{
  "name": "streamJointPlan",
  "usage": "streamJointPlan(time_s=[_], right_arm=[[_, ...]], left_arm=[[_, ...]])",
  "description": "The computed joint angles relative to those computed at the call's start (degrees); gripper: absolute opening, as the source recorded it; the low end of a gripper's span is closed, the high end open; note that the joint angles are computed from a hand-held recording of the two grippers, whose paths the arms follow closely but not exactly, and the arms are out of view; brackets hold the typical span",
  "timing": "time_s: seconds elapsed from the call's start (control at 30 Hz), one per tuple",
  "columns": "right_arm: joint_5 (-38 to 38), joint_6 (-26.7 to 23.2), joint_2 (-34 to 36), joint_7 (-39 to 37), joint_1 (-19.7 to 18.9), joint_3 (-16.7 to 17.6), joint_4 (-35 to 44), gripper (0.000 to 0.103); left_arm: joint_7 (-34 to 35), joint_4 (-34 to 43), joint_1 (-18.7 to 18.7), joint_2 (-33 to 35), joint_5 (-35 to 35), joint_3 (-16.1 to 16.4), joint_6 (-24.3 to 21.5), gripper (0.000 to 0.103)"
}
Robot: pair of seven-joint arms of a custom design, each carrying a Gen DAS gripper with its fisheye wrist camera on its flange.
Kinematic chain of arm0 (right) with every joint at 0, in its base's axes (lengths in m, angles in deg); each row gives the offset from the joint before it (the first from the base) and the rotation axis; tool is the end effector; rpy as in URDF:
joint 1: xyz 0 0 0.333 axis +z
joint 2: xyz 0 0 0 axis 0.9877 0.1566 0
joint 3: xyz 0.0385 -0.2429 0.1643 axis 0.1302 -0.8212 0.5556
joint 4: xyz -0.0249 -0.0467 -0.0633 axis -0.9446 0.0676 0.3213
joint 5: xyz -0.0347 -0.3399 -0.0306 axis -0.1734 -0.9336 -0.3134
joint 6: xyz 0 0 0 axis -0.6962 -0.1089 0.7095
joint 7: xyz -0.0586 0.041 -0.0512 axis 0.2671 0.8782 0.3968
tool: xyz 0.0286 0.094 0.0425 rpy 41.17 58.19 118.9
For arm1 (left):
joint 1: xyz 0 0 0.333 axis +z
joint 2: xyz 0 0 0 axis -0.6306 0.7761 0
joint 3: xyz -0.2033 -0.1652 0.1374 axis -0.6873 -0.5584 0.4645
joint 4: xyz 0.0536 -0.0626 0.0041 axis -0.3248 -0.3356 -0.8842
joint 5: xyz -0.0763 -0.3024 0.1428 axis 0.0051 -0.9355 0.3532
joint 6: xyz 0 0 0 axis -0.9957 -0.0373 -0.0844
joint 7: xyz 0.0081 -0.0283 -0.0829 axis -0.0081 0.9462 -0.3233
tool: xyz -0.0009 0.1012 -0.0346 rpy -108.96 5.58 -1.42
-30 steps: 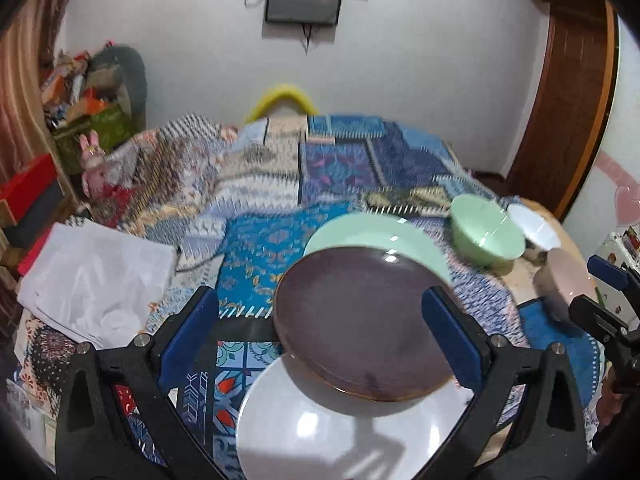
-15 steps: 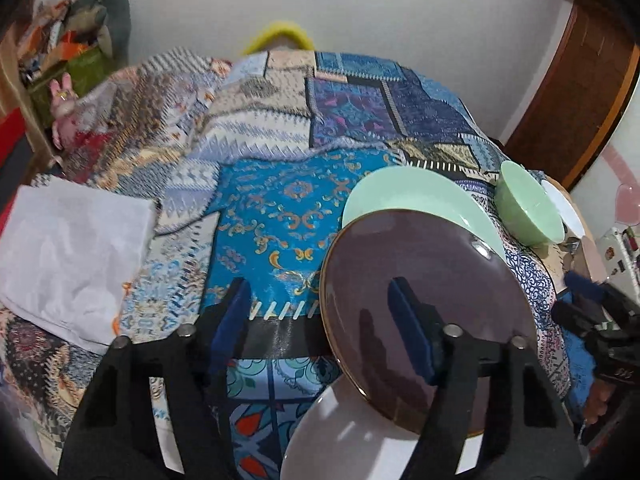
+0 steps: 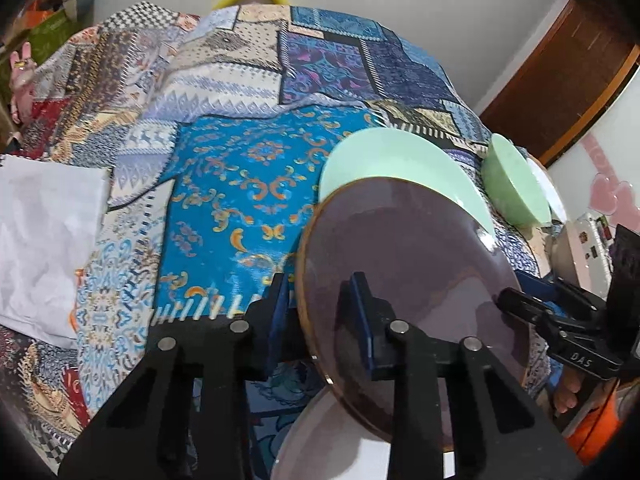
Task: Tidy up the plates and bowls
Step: 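Lift the dark purple plate off the white plate with the left gripper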
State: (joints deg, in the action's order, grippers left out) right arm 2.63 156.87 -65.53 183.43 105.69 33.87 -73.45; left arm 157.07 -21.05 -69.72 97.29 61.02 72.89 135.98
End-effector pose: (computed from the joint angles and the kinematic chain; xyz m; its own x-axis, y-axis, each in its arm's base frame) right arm 0.3924 0.2990 0.4932 -0.1120 -0.9746 -0.1939 -0.8167 0.2015 -0.5407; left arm 0.5401 -0.4591 0.4966 -0.4799 -0.8173 0.3190 -0.8328 0.3099 -0.4587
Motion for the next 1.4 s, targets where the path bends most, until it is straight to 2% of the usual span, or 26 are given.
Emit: streamJointPlan(time_s=[0.23, 0.37, 0.6, 0.83, 1.4], right_arm=[[4.22, 3.07, 1.40, -4.62, 0.32, -1.34, 0.34, 0.030], [8.16, 6.03, 1.64, -6.39, 0.31, -1.92, -0.57, 0.029], [9.31, 9.33, 0.63, -4.37, -0.35, -1.49, -2.62, 0.026], [6.05, 9.59, -0.74, -1.14, -0.97, -0.68, -3.67, 0.026], [6.28, 8.32, -6.95, -0.89, -1.20, -0.02, -7.85, 0.026]], left_arm=[[1.09, 1.39, 0.25, 0.83, -0.96, -0.45, -1.23, 0.029], [1.22, 3.24, 0.26, 1.43, -1.29, -0.49, -3.61, 0.029], [-0.91, 1.83, -0.61, 0.10, -0.14, 0.20, -3.59, 0.028], [-1.23, -4.05, -0.70, -3.55, 0.45, -0.17, 0.06, 0.028], [-3.53, -9.88, -1.36, -8.24, -0.08, -1.55, 2.88, 0.027]])
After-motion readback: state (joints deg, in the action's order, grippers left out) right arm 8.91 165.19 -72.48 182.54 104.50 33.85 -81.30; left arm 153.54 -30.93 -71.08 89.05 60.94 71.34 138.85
